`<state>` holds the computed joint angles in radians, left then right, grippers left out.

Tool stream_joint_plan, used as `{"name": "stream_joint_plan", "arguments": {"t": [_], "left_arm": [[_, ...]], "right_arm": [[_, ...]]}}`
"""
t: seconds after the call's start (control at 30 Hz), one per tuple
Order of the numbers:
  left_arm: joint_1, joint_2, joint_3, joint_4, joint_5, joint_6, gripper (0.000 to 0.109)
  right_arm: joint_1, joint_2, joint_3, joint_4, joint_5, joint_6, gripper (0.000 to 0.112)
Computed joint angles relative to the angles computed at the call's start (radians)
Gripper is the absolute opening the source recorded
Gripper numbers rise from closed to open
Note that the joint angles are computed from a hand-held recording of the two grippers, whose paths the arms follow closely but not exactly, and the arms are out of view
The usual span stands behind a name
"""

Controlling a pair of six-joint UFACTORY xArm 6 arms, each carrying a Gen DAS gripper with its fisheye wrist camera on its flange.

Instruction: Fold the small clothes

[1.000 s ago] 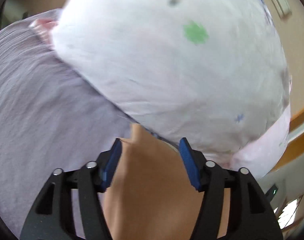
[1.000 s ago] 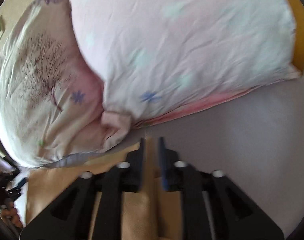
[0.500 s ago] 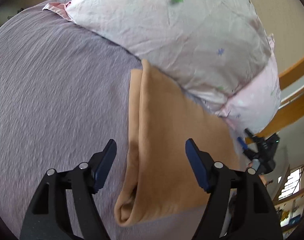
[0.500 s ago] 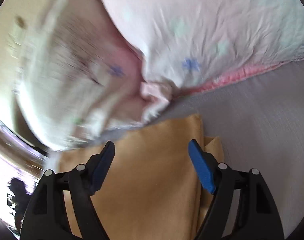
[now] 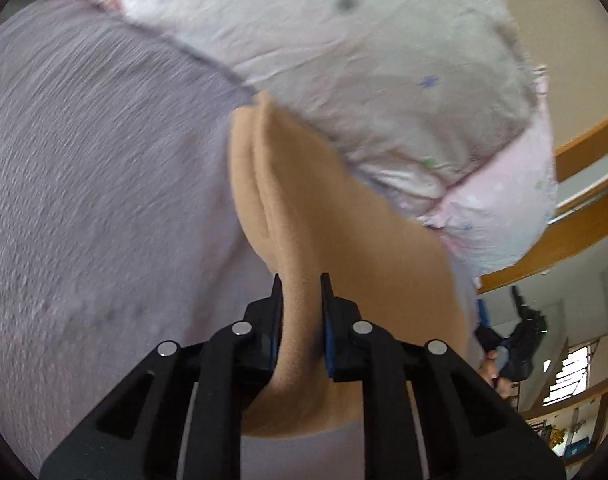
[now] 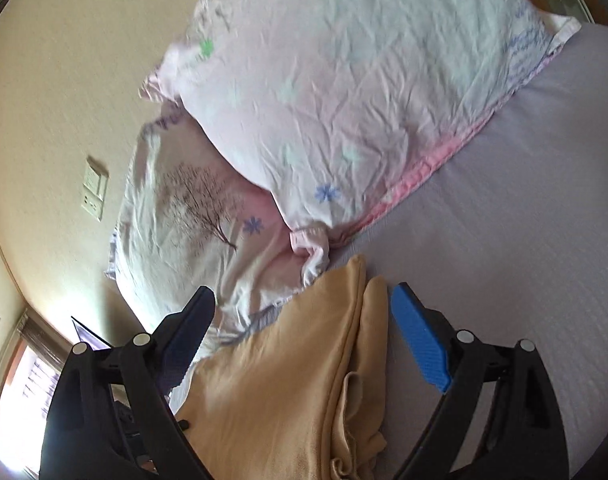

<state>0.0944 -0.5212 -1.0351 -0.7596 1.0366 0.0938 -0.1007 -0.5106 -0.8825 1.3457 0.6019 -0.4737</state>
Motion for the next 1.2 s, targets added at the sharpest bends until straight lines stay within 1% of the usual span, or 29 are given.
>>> {"name": "stream_joint_plan", "arguments": {"t": [0.03,0.1,0.13,0.2,0.27,0.3,0.33,0.4,0.43,0.47,0.5,0.53,0.6,0.63,0.67,0.7,0.73,0.8,0.83,0.9,0.97,1.0,1.03,1.07,1.1,1.13,1.17,1.2], "left_arm": [[-0.029,-0.020,-0.004,-0.026,-0.016,0.013,0.015],[-0.101,-0.012,-0.058,-0.047,-0.051,0.032,0.015],[-0.176,0.010,-0.105,-0.062,-0.082,0.052,0.015],[-0.284,0.059,-0.172,-0.070,-0.119,0.073,0.015],[-0.433,0.156,-0.260,-0.066,-0.165,0.095,0.015],[-0.512,0.232,-0.319,-0.057,-0.178,0.099,0.016],[-0.563,0.300,-0.371,-0.049,-0.174,0.095,0.017],[-0.615,0.405,-0.458,-0.048,-0.126,0.077,0.022],[-0.627,0.443,-0.484,-0.089,-0.085,0.092,0.022],[-0.622,0.450,-0.479,-0.165,-0.054,0.132,0.022],[-0.612,0.428,-0.451,-0.224,-0.040,0.178,0.028],[-0.605,0.405,-0.425,-0.242,-0.051,0.211,0.032],[-0.588,0.320,-0.346,-0.185,-0.133,0.227,0.053],[-0.573,0.268,-0.293,-0.117,-0.197,0.200,0.055],[-0.554,0.240,-0.264,-0.041,-0.226,0.153,0.056],[-0.533,0.228,-0.252,0.036,-0.227,0.099,0.057],[-0.506,0.219,-0.238,0.123,-0.208,0.037,0.057],[-0.472,0.223,-0.226,0.211,-0.160,-0.032,0.060],[-0.465,0.236,-0.227,0.241,-0.135,-0.060,0.061],[-0.463,0.259,-0.226,0.252,-0.110,-0.068,0.063],[-0.472,0.279,-0.212,0.237,-0.108,-0.067,0.065],[-0.484,0.271,-0.193,0.229,-0.119,-0.069,0.067],[-0.489,0.284,-0.192,0.207,-0.125,-0.060,0.067],[-0.490,0.290,-0.191,0.184,-0.128,-0.054,0.067],[-0.489,0.299,-0.190,0.152,-0.130,-0.040,0.066],[-0.485,0.312,-0.187,0.086,-0.128,-0.009,0.065],[-0.491,0.305,-0.163,0.062,-0.168,0.010,0.058],[-0.498,0.277,-0.133,0.072,-0.175,0.016,0.046]], "right_arm": [[-0.004,0.000,-0.002,0.011,0.001,-0.001,0.092],[-0.019,-0.003,-0.006,0.009,0.011,0.011,0.092],[-0.024,-0.006,-0.007,0.002,0.013,0.018,0.092],[-0.030,-0.007,-0.007,0.004,0.010,0.022,0.092],[-0.035,-0.005,-0.005,-0.006,0.008,0.028,0.092],[-0.036,-0.001,-0.007,-0.031,0.006,0.047,0.092],[-0.039,0.002,-0.008,-0.054,0.010,0.058,0.092],[-0.044,0.011,-0.011,-0.136,0.015,0.105,0.092],[-0.048,0.016,-0.017,-0.172,0.023,0.123,0.092],[-0.054,0.019,-0.020,-0.201,0.034,0.138,0.092],[-0.065,0.023,-0.025,-0.214,0.054,0.140,0.092],[-0.076,0.026,-0.031,-0.213,0.079,0.139,0.092],[-0.097,0.032,-0.043,-0.205,0.146,0.138,0.092],[-0.102,0.035,-0.052,-0.231,0.182,0.153,0.092],[-0.105,0.036,-0.059,-0.260,0.216,0.167,0.092],[-0.106,0.037,-0.067,-0.301,0.260,0.184,0.092],[-0.106,0.038,-0.071,-0.322,0.289,0.189,0.092],[-0.099,0.047,-0.078,-0.362,0.338,0.212,0.092],[-0.096,0.057,-0.086,-0.373,0.361,0.217,0.092],[-0.075,0.084,-0.105,-0.426,0.400,0.243,0.091],[-0.055,0.081,-0.099,-0.433,0.391,0.228,0.090],[-0.058,0.088,-0.103,-0.418,0.415,0.217,0.081],[-0.062,0.095,-0.104,-0.397,0.437,0.203,0.069],[-0.061,0.097,-0.099,-0.386,0.445,0.196,0.064],[-0.053,0.092,-0.087,-0.386,0.430,0.188,0.051],[-0.051,0.090,-0.079,-0.377,0.428,0.180,0.042],[-0.054,0.089,-0.072,-0.346,0.432,0.165,0.038],[-0.055,0.085,-0.065,-0.314,0.433,0.150,0.034]]}}
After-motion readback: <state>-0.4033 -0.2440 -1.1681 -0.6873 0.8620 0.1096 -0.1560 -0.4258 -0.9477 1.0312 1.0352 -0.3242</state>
